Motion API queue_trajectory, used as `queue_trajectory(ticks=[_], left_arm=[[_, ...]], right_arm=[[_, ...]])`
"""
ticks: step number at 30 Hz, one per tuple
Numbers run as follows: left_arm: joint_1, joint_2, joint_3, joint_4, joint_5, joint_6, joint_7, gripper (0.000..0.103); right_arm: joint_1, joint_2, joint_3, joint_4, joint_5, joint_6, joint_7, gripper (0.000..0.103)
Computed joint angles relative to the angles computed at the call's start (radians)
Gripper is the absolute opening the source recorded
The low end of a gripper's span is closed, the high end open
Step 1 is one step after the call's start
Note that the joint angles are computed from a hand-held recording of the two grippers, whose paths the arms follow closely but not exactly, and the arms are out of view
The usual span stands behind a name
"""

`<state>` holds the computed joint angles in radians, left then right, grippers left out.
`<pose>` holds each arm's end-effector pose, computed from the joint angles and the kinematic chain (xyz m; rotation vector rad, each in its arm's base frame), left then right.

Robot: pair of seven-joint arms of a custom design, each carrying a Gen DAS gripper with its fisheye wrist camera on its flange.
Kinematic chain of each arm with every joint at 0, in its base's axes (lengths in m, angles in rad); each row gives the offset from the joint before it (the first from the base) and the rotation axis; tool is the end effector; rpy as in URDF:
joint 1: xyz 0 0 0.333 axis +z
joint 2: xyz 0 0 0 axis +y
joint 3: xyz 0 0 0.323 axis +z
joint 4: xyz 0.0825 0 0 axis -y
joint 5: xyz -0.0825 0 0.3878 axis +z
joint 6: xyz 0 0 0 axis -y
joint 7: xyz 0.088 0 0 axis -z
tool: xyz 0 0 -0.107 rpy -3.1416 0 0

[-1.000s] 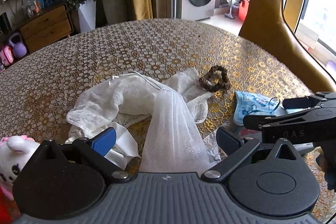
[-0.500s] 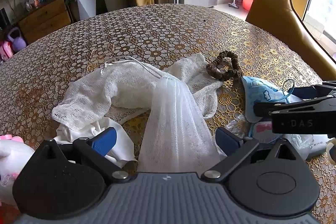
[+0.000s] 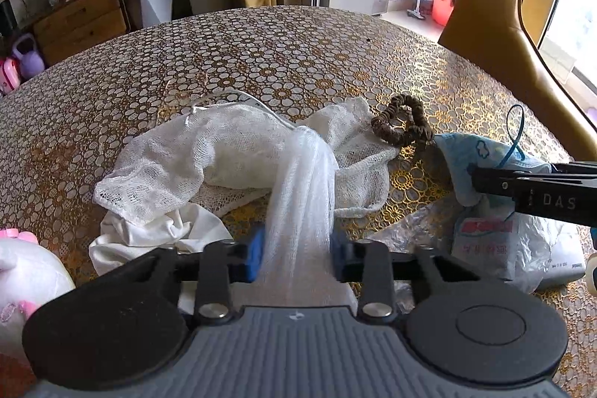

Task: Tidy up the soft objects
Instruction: 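Grasp the white mesh fabric with the left gripper while the right grasps the blue mask, then carry the mesh fabric and blue mask over the tin box with both grippers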

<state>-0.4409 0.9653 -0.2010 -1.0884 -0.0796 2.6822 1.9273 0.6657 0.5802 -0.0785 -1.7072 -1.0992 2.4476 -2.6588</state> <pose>0.7033 -0.4380 0.3148 -1.0434 2.5661 -0.9003 0.5770 0.3909 0.2752 -1.1527 2.2288 -0.8099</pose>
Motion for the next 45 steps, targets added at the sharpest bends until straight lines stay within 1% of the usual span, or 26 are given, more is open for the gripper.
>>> queue_trajectory(ticks=[2,4,8,10,12,14,18,21,25,29,32,35,41,45], left_arm=[[0.007,-0.006,-0.007,-0.008,-0.006,0.003,0.005,0.03],[0.005,-0.015,-0.002,-0.023,-0.004,0.014,0.002,0.026],[0.019,-0.038,-0.016,-0.053,-0.016,0.022,0.011,0.024],[0.034,-0.057,-0.033,-0.082,-0.03,0.036,0.028,0.024],[0.044,-0.078,-0.042,-0.113,-0.042,0.055,0.044,0.024],[0.056,-0.096,-0.053,-0.131,-0.058,0.055,0.054,0.024],[0.08,-0.142,-0.075,-0.186,-0.091,0.066,0.08,0.024],[0.112,-0.185,-0.107,-0.242,-0.125,0.078,0.129,0.024],[0.155,-0.251,-0.137,-0.322,-0.175,0.089,0.193,0.024],[0.201,-0.313,-0.158,-0.395,-0.232,0.094,0.256,0.024],[0.244,-0.367,-0.178,-0.453,-0.286,0.095,0.309,0.024],[0.281,-0.413,-0.186,-0.497,-0.339,0.089,0.359,0.024],[0.345,-0.494,-0.18,-0.556,-0.45,0.052,0.443,0.024],[0.368,-0.528,-0.152,-0.57,-0.504,0.022,0.476,0.024]], right_arm=[[0.009,-0.012,-0.008,-0.017,-0.022,0.004,0.036,0.041],[0.014,-0.025,-0.01,-0.034,-0.042,0.005,0.073,0.038],[0.024,-0.055,-0.005,-0.067,-0.1,-0.005,0.144,0.032],[0.03,-0.077,0.001,-0.088,-0.138,-0.022,0.18,0.03],[0.032,-0.098,0.012,-0.106,-0.165,-0.049,0.203,0.026],[0.029,-0.115,0.028,-0.118,-0.184,-0.071,0.213,0.023],[0.025,-0.151,0.057,-0.144,-0.221,-0.106,0.245,0.023],[0.026,-0.171,0.079,-0.147,-0.243,-0.135,0.246,0.023],[0.038,-0.184,0.109,-0.127,-0.246,-0.175,0.213,0.023],[0.06,-0.181,0.126,-0.089,-0.253,-0.197,0.183,0.023],[0.077,-0.168,0.133,-0.047,-0.256,-0.198,0.159,0.023],[0.095,-0.142,0.134,0.011,-0.248,-0.19,0.117,0.023],[0.143,-0.069,0.112,0.15,-0.222,-0.171,0.011,0.023],[0.175,0.004,0.088,0.273,-0.178,-0.149,-0.083,0.023]])
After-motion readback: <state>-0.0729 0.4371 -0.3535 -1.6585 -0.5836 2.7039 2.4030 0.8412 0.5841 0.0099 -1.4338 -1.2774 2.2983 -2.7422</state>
